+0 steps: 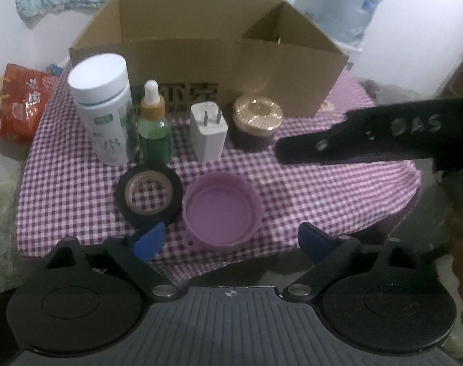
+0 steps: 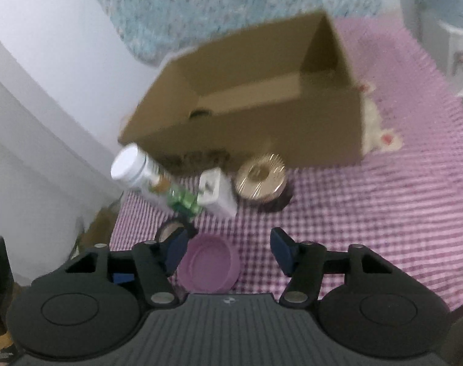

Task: Organize rigid objects
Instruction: 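Close the right gripper on the pink lid's rim and lift it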

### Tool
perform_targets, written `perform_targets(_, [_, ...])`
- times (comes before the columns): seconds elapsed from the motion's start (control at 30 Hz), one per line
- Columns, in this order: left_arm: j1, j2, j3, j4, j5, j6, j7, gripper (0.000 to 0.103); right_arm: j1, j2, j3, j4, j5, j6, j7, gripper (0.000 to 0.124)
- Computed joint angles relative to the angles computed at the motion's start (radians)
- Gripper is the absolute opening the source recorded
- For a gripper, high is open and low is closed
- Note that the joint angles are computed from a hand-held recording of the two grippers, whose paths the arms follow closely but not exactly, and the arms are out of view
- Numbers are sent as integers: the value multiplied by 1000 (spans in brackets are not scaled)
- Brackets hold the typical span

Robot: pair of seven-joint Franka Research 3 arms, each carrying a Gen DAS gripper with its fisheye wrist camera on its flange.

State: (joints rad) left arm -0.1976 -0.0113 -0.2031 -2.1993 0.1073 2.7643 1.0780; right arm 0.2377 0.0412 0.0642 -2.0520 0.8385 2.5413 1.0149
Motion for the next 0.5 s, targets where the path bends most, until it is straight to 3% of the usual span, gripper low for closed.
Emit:
perform_targets(0.27, [5,74,-5,74,-17,-89,33,84,13,95,19,70,-107,-46,23,40])
perform_targets(0.5, [8,107,-10,101,-22,-99,29,74,4,146,28,110,-141,-92,29,29])
